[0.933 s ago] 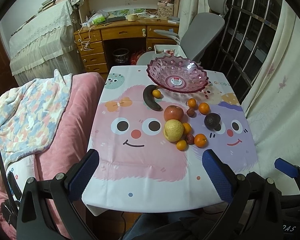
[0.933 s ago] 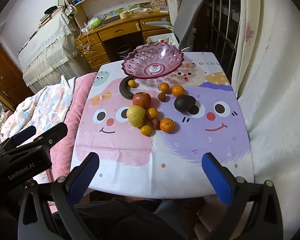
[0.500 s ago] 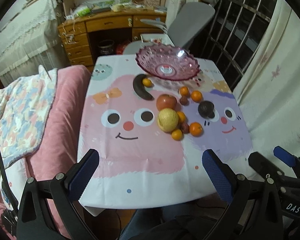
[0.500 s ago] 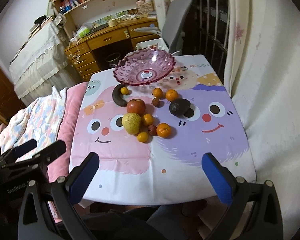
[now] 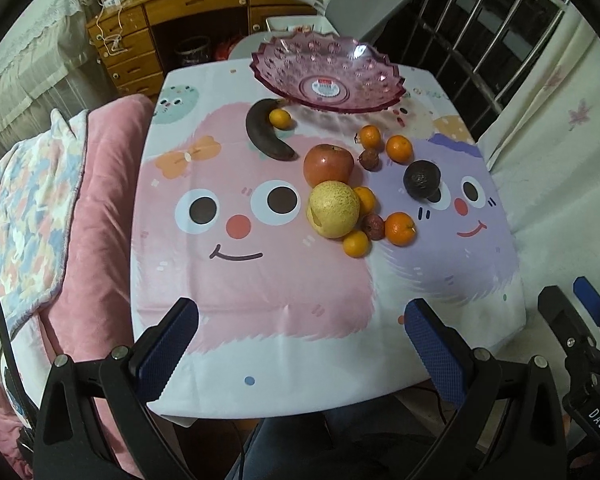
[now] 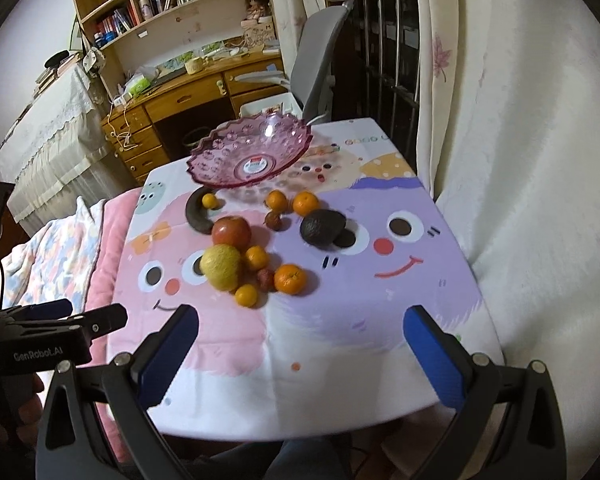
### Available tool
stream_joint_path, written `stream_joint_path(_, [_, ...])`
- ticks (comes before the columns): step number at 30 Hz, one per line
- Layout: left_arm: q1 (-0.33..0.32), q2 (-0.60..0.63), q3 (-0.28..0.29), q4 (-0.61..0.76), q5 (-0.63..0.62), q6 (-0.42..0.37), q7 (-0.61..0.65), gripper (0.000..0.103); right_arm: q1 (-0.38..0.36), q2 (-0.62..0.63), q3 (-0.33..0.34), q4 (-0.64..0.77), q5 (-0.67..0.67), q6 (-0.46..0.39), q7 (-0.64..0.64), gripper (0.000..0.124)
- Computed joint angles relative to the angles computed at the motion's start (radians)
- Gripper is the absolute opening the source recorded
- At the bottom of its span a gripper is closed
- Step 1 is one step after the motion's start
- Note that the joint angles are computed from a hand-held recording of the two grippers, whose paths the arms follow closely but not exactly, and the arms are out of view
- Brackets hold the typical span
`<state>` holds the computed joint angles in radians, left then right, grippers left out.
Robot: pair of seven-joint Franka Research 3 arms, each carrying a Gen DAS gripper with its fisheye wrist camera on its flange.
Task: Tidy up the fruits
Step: 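Grasp the yellow-green pear with the left gripper while the right gripper grasps the avocado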
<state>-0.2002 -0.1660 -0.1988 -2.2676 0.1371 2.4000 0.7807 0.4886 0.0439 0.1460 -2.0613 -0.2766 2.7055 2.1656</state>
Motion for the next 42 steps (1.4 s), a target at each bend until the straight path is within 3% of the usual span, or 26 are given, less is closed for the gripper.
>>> stream_joint_path(6, [0.013,0.160,0.008,0.147,-0.025,-0.056,0.038,0.102,-0.008,0.126,-0.024,0.109,0.041,0.025,-0.163,0.103])
stream_joint_path(14, [0.027,0.419,0.017,0.404,0.005,-0.170,-0.032,0.102,-0.033,0.343,-0.031,0.331,0.210,0.015,-0.515,0.103])
stream_joint_path(19, [0.042,0.522,0.023,0.470,-0.018,-0.168,-0.076,0.101,-0.060,0.486,-0.008,0.450,0.325,0.026,-0.742,0.103])
stream_joint_path(24, [0.050,0.615,0.020,0.543,-0.040,-0.200,-0.096,0.096,-0.043,0.617,-0.030,0.578,0.372,-0.005,-0.846,0.103])
stream_joint_path(29, [0.055,0.645,0.017,0.555,-0.050,-0.165,-0.105,0.091,-0.045,0.742,-0.037,0.730,0.420,-0.082,-0.887,0.103])
stream_joint_path(37, [0.081,0.640,0.000,0.492,-0.100,-0.022,-0.090,0.066,-0.075,0.846,-0.013,0.864,0.500,-0.176,-0.930,0.103])
stream_joint_path(42, [0.089,0.627,-0.004,0.451,-0.125,0.044,-0.084,0.061,-0.098,0.883,0.013,0.908,0.556,-0.206,-0.973,0.098])
